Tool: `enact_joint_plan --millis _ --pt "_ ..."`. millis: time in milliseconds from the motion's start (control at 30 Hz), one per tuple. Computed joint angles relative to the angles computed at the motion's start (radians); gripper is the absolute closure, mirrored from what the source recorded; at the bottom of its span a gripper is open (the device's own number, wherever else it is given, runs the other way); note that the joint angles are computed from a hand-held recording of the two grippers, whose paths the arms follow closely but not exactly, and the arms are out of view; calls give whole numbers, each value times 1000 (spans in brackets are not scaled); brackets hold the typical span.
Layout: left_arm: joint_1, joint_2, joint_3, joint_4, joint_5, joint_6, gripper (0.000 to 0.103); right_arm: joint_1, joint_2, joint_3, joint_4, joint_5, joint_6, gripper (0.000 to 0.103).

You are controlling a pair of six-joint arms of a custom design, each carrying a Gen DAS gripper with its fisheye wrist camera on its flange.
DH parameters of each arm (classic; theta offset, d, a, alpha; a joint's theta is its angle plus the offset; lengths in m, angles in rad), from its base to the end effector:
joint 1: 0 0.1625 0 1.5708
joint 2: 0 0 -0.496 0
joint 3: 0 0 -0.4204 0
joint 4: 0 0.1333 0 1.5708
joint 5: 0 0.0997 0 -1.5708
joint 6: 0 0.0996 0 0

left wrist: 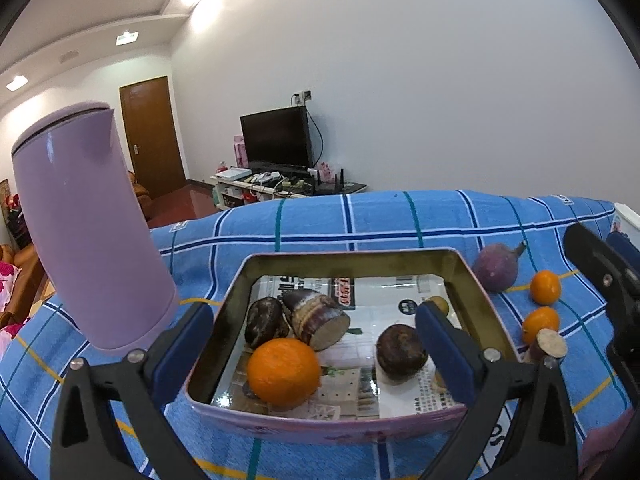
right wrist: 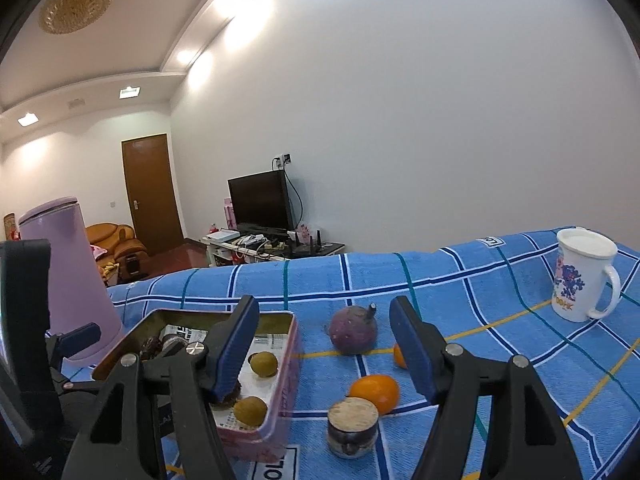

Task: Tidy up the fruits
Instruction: 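Withdraw both grippers from the tin toward the can and oranges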

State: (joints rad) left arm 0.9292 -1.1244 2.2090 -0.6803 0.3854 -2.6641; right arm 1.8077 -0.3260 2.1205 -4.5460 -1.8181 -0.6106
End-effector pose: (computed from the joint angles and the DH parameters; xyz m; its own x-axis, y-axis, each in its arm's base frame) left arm -0.0621 -0.4601 0.1318 -0.6121 -0.2615 -0.7463 0.5818 0.4902 -0.6490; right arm 0.2241 -0.4642 -0.0331 -0.7646 -0.2181 0.6066 -0.6440 0.2986 -0.7044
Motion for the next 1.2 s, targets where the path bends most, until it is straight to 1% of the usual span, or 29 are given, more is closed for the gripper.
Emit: enact_joint_plan --millis 100,233,300,500,733,867,933,1000,1067,1100,1200 --pt "-8 3 4 1 5 -6 0 1 0 7 -7 -5 -5 34" --pt "-15 15 -7 67 21 -72 0 1 -5 23 -20 -12 -18 34" --pt "-19 20 -10 82 27 -87 0 -3 -9 34 -31 -11 -23 34" --pt "-39 26 4 58 26 -68 0 -16 -23 67 -62 -19 -25 34" --pt "-51 30 10 65 29 -78 0 -36 -46 95 -89 -38 -17 34" --pt "-58 34 11 75 39 -82 0 -49 -63 106 -103 -71 -15 34" --pt "-61 41 6 103 46 -104 0 -59 -76 114 -101 -85 -4 34" --pt "-61 60 -19 201 62 -191 0 -72 -91 124 -101 -92 14 34" --pt "-64 79 -36 273 83 -245 0 -88 -112 139 -81 -93 40 34" --pt "-70 85 -37 283 89 -244 0 -95 -121 145 -70 -94 53 34" --pt "-93 89 -16 225 81 -177 0 -116 -151 169 -25 -86 92 34"
